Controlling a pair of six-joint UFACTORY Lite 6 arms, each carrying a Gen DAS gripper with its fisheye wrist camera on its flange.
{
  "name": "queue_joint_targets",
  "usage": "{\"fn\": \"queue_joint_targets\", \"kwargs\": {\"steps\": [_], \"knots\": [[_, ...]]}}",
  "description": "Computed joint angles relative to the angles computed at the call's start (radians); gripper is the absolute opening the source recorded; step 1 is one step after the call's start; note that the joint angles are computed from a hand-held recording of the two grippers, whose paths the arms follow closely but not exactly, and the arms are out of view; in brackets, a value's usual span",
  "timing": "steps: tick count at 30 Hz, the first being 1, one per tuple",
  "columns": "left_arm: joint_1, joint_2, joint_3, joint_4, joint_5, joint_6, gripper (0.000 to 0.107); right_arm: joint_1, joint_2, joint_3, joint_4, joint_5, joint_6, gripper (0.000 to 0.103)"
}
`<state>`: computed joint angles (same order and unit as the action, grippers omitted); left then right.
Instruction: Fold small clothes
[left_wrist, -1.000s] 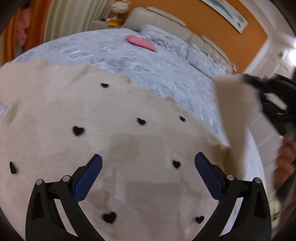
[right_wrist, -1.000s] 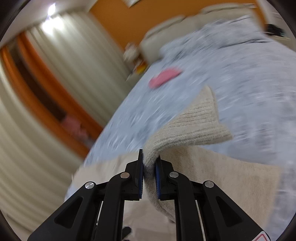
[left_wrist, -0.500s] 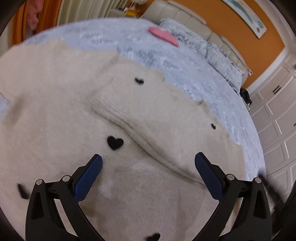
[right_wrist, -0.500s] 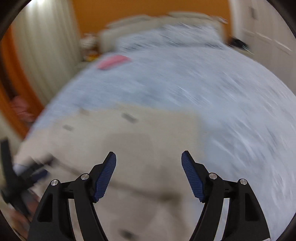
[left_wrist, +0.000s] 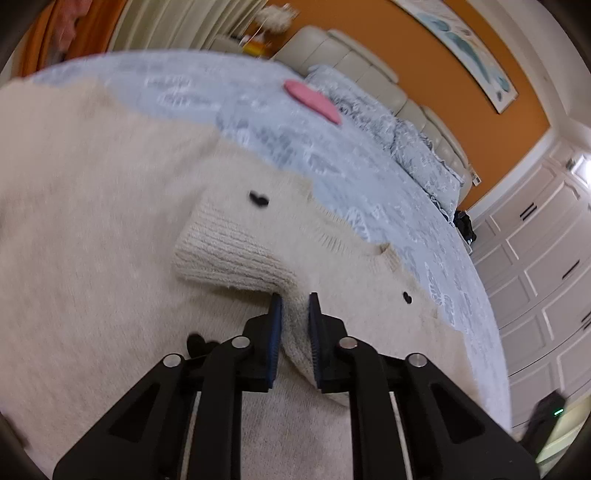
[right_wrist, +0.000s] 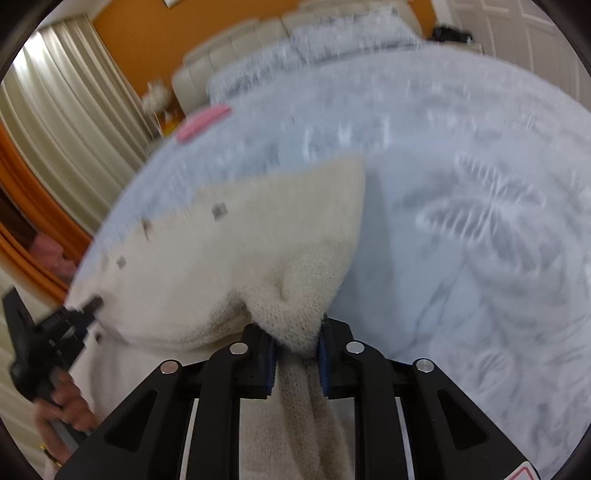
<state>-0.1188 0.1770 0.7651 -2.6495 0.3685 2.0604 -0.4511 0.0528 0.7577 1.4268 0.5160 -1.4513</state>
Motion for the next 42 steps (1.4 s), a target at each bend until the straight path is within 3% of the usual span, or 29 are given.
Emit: {"fn": "queue_joint_targets", "kwargs": {"steps": [2, 5, 7, 10, 15, 17, 20, 24, 25, 26, 28, 29, 31, 34, 36, 38, 39, 40, 41, 42], "knots": [[0.002, -0.013, -0.001, 0.007, -0.006, 0.010, 0.012, -0.048, -0.052, -0.010, -0.001, 0.027, -0.020, 0.014], [0.007, 0.059, 0.047, 0.102, -0.058, -0.082, 0.012, -0.057, 0.107, 0.035, -0.075, -0.036, 0.023, 0.015], [0.001, 0.081, 0.054, 0.115, -0.071, -0.103, 0.012, -0.105, 0.161, 0.059, -0.096, 0.024, 0.040, 0.015], [-0.022, 0.054, 0.053, 0.043, -0.115, -0.009, 0.013, -0.119, 0.044, 0.039, -0.209, 0.025, 0.154, 0.032], [0.003, 0.076, 0.059, 0.149, -0.102, -0.123, 0.015, -0.089, -0.236, -0.030, -0.297, -0.012, 0.296, 0.034], [0.007, 0.084, 0.069, 0.174, -0.105, -0.145, 0.015, -0.029, -0.163, 0.071, -0.294, 0.010, 0.322, 0.034], [-0.005, 0.079, 0.069, 0.153, -0.128, -0.110, 0.016, 0.139, 0.011, 0.239, -0.293, -0.055, 0.347, 0.032], [-0.018, 0.085, 0.078, 0.099, -0.148, -0.047, 0.016, 0.202, 0.384, 0.471, -0.530, -0.187, 0.604, 0.028], [-0.019, 0.086, 0.078, 0.090, -0.148, -0.031, 0.016, 0.189, 0.441, 0.502, -0.558, -0.195, 0.635, 0.017], [-0.018, 0.090, 0.080, 0.091, -0.147, -0.029, 0.016, 0.168, 0.456, 0.520, -0.544, -0.166, 0.627, 0.015], [-0.016, 0.095, 0.081, 0.093, -0.141, -0.031, 0.016, 0.155, 0.400, 0.493, -0.537, -0.164, 0.666, 0.015], [-0.012, 0.096, 0.080, 0.106, -0.136, -0.046, 0.016, 0.155, 0.360, 0.470, -0.499, -0.161, 0.638, 0.020], [-0.011, 0.090, 0.074, 0.132, -0.130, -0.086, 0.016, 0.160, 0.289, 0.410, -0.449, -0.162, 0.571, 0.020], [0.032, 0.057, 0.049, 0.255, -0.083, -0.226, 0.018, 0.190, 0.370, 0.383, -0.551, -0.271, 0.609, 0.017], [0.078, -0.006, 0.002, 0.204, -0.048, -0.197, 0.021, 0.189, 0.308, 0.342, -0.580, -0.280, 0.669, 0.017], [0.142, -0.093, -0.062, 0.064, -0.029, -0.094, 0.034, 0.202, 0.177, 0.269, -0.536, -0.259, 0.674, 0.027], [0.187, -0.136, -0.096, -0.003, -0.019, -0.056, 0.043, 0.204, 0.121, 0.227, -0.460, -0.249, 0.615, 0.028], [0.234, -0.172, -0.122, -0.039, -0.019, -0.048, 0.049, 0.219, 0.023, 0.147, -0.360, -0.232, 0.517, 0.036], [0.304, -0.211, -0.151, -0.033, -0.013, -0.081, 0.051, 0.249, -0.060, 0.067, -0.291, -0.245, 0.437, 0.045], [0.379, -0.236, -0.168, 0.015, -0.009, -0.155, 0.057, 0.274, -0.107, 0.017, -0.260, -0.259, 0.397, 0.047]]}}
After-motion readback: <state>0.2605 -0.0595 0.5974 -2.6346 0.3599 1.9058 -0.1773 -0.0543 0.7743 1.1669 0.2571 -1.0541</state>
